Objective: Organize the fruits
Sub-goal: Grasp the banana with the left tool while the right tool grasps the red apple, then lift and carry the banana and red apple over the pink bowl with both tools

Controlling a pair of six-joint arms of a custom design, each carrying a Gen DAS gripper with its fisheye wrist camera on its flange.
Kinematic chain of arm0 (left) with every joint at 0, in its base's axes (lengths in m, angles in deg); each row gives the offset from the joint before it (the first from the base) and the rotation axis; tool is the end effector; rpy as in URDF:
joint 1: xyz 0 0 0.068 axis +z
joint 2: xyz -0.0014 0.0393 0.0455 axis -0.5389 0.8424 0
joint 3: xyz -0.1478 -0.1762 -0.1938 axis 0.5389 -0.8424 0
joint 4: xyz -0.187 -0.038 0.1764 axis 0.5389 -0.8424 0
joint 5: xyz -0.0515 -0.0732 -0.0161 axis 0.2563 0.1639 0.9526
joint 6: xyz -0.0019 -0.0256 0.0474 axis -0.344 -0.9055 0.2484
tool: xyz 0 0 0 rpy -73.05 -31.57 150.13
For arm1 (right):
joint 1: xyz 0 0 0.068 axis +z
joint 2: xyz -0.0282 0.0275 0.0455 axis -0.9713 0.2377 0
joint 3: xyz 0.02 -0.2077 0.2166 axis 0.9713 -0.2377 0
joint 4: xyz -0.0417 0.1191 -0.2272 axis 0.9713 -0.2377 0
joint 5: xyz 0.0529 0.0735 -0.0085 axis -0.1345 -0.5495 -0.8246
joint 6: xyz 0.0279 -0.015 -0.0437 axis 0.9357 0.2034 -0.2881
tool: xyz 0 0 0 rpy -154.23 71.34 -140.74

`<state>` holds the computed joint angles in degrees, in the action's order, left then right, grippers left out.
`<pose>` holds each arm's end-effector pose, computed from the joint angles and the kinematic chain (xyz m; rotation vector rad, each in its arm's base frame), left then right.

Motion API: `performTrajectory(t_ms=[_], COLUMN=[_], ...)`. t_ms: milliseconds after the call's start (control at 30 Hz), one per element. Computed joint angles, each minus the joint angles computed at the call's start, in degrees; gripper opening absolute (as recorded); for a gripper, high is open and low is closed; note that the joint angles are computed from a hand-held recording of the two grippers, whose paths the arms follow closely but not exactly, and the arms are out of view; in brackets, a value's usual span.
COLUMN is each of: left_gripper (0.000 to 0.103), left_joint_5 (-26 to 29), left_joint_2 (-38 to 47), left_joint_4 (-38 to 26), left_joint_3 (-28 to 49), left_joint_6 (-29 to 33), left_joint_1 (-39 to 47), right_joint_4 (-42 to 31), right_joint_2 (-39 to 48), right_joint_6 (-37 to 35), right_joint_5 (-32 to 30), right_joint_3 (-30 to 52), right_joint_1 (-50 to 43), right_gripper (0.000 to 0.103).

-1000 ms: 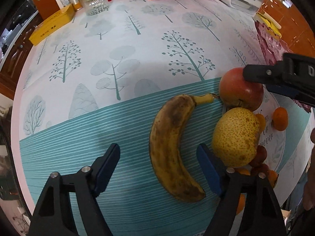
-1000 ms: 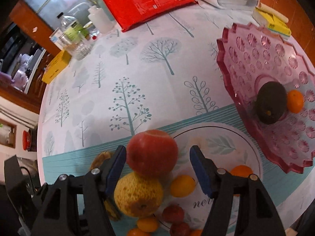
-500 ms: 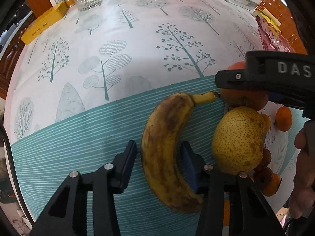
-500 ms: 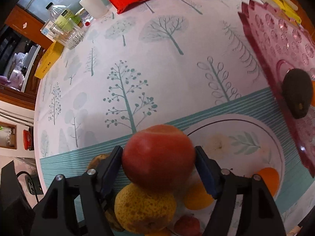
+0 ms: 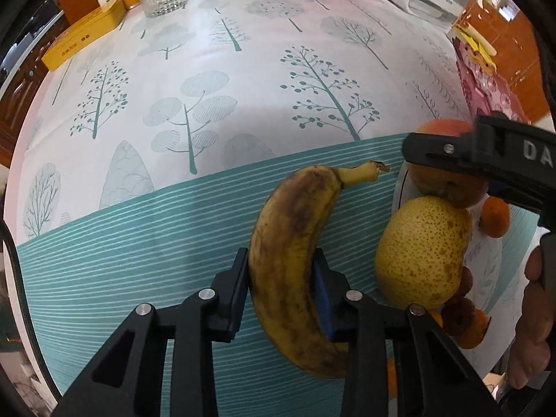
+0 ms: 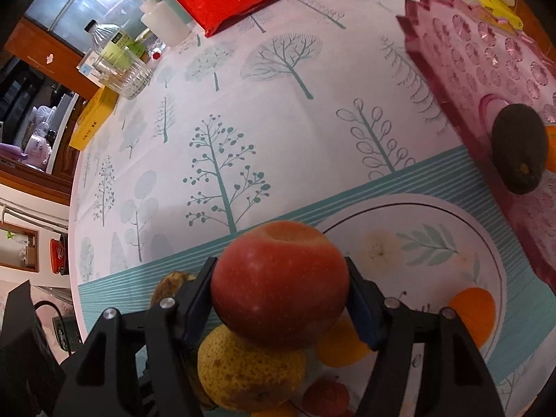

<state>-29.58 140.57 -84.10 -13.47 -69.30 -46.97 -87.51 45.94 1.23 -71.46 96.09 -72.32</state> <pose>0.3193 -0.0854 0.2158 0.3414 2.8846 -0.1928 0.3136 0.0291 0.2378 0.4362 2.8230 0.4017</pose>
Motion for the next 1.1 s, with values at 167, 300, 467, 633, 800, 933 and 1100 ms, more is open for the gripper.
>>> performTrajectory(t_ms=[167,300,467,633,800,933,1100], left_gripper=[0.033,0.033,0.033,0.033,0.033,0.033,0.033], left_joint_5=[1.4,1.4,1.5,1.7,0.4,-3.2,-9.2], left_joint_2=[-2.9,-6.3,-11.1,-14.9,-17.4,-17.9,-13.9], left_joint_4=[0.1,-0.4,-2.7,-4.9,-7.6,-9.7,-12.9], left_joint_3=[-0.7,-1.6,-1.5,0.2,2.8,6.1,13.9], left_joint_6=[1.5,1.2,-0.4,-2.0,-4.3,-7.3,-14.3], left_joint_1=[2.5,2.2,0.4,-2.1,-6.5,-12.4,-21.3], right_joint_4=[-0.9,-2.3,-5.2,-10.0,-14.0,-16.5,-19.6], right_joint_2=[-4.0,-7.6,-13.2,-19.1,-23.9,-26.6,-26.0], right_joint_6=[-0.1,-0.7,-2.0,-4.4,-7.6,-12.3,-24.4], right_joint_5=[-0.5,-0.2,0.0,-0.6,-2.2,-4.8,-11.7], right_joint_3=[-0.8,-1.0,-0.8,0.0,0.9,1.5,2.1], right_joint_1=[-0.8,-0.9,-1.0,-2.6,-6.3,-11.8,-24.3], right_gripper=[0.068,0.068,0.068,0.068,0.068,0.068,0.068])
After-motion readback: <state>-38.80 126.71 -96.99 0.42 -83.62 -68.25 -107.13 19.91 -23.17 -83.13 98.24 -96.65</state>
